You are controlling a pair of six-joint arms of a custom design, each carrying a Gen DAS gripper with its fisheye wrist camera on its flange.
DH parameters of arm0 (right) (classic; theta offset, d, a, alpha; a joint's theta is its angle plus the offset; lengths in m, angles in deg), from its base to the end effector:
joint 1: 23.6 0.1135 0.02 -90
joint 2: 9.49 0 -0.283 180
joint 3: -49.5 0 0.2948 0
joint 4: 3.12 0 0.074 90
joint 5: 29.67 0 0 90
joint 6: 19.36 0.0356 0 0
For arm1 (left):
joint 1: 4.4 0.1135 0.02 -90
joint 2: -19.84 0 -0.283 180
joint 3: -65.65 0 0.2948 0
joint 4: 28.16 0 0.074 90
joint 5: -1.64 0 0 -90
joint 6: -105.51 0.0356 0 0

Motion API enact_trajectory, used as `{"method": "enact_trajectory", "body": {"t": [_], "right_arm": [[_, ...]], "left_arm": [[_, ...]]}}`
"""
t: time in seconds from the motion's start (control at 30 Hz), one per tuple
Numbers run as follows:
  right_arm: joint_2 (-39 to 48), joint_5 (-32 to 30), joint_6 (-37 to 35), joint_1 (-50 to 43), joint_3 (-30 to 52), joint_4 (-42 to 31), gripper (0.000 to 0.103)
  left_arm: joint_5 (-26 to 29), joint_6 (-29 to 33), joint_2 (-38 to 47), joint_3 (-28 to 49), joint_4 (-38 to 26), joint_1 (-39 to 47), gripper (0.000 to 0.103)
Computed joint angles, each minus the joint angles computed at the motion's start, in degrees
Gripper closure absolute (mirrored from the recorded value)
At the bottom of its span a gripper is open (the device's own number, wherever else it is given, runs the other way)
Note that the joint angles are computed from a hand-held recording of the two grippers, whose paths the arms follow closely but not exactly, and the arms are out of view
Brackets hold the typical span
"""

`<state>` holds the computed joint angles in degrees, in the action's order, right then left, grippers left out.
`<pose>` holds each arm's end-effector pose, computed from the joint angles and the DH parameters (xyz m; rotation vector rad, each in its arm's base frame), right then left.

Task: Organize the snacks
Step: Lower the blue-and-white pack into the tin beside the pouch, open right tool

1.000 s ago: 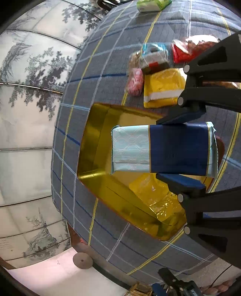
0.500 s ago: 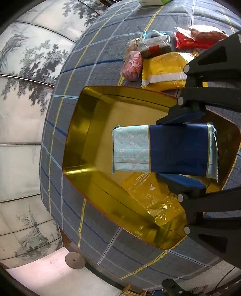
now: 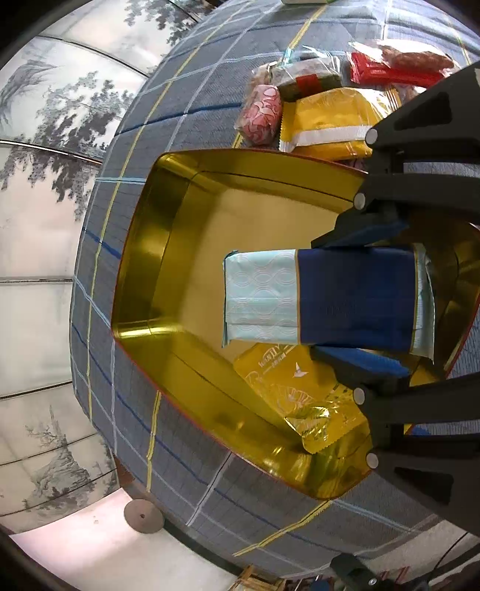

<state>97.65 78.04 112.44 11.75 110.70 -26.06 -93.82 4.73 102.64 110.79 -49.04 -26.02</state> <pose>0.2895 0.1921 0.0714 0.2271 2.6555 -0.0148 0.2569 -0.0982 0.1208 0.2098 2.5790 -0.0848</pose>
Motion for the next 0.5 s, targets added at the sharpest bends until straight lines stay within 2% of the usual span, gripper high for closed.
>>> {"method": "enact_trajectory", "body": {"t": [0.27, 0.33, 0.5], "right_arm": [[-0.7, -0.9, -0.1, 0.0, -0.3, 0.0, 0.048], [-1.8, -1.2, -0.7, 0.1, -1.0, 0.5, 0.044], [-6.6, -0.2, -1.6, 1.2, -3.8, 0.8, 0.044]], "left_arm": [[-0.7, -1.1, 0.6, 0.4, -0.1, -2.3, 0.015], [-1.0, -1.5, 0.5, 0.4, -0.2, -3.1, 0.015], [-1.8, -2.6, -0.1, 0.4, -0.4, -5.4, 0.015]]}}
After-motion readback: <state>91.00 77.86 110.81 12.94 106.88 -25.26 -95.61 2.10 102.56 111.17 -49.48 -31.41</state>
